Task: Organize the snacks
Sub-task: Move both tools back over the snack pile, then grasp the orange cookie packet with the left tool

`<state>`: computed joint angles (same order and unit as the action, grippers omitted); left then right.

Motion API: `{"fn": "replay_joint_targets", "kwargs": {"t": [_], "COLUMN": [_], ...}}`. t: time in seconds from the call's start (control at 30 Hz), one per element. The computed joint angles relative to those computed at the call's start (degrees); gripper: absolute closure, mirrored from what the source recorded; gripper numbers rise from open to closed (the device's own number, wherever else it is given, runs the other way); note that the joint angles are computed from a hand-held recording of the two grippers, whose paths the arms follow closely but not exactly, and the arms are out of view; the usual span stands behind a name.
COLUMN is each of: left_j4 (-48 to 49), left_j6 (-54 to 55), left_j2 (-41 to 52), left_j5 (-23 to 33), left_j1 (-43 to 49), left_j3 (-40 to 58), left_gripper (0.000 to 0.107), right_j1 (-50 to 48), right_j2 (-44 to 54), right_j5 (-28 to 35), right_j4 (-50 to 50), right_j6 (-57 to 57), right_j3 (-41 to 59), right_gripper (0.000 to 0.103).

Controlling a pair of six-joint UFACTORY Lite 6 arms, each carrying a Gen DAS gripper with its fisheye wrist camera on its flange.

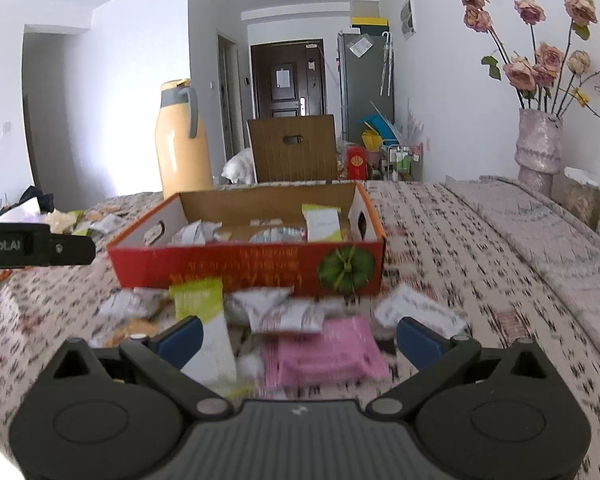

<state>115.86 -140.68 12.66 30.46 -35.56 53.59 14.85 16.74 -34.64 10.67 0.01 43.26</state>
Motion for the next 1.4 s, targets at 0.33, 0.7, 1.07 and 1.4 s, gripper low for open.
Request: {"fn": "replay_joint_targets", "kwargs": {"t": [0.33,0.7,1.07,1.4], "left_j4": [2.13,7.63,7.71,14.04], "left_j6": [-6.03,-10.5,-9.32,-15.36], "left_j2": [-0.31,5.06,13.78,14.36], "left_j5": [0.61,-2.64,-1.49,1.96], "left_j1": [-4.34,-7.32,-9.98,-10.79], "left_j3": [-7.84,-7.08,-0.83,-2.37], "left_gripper": [0.004,0.004,0.004,0.035], "right_j1": [0.49,-2.01,-5.66,-3.56], "right_j2": [-4.87,-6.48,-4.41,-1.35], "right_j5": [-4.51,-9.18,-14.05,-17.29], "right_j4": [1.18,0.41,-2.81,-2.2], "right_j6": [0.69,2.6,5.56,5.69], "right_j3": [-11.99,-20.67,-23.5,-23.38], "right_gripper": [0.0,0.0,0.0,0.0]}}
